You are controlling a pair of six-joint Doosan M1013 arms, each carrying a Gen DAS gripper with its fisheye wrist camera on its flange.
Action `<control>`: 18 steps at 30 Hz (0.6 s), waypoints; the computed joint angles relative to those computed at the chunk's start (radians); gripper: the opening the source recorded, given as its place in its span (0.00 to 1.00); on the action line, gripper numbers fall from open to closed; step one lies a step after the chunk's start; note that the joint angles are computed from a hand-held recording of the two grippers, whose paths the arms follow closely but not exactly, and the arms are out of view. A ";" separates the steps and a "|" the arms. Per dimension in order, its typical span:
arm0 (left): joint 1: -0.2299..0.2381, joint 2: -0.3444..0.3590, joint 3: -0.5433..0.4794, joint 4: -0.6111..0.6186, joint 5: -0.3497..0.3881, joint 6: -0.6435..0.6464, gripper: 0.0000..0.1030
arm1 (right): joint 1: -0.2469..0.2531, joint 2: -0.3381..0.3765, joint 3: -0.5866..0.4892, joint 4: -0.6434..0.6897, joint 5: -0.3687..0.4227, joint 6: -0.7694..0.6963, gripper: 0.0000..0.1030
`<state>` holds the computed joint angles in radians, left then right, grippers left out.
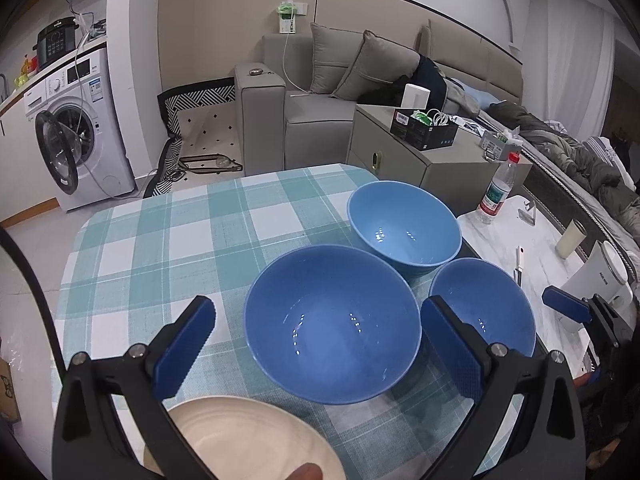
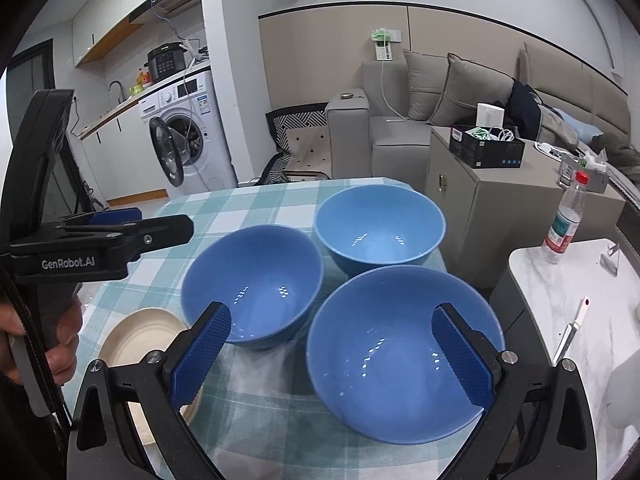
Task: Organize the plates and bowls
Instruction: 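Move both open tools toward the blue bowls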
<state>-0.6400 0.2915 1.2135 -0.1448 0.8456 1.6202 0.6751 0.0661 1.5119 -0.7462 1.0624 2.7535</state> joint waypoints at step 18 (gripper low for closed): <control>-0.020 0.052 -0.077 0.048 0.037 -0.039 1.00 | -0.065 0.011 -0.005 0.045 -0.001 -0.052 0.99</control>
<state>-0.6599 0.3431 1.1361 -0.0969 0.8823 1.5809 0.6106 0.0767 1.5065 -0.7015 1.0614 2.7018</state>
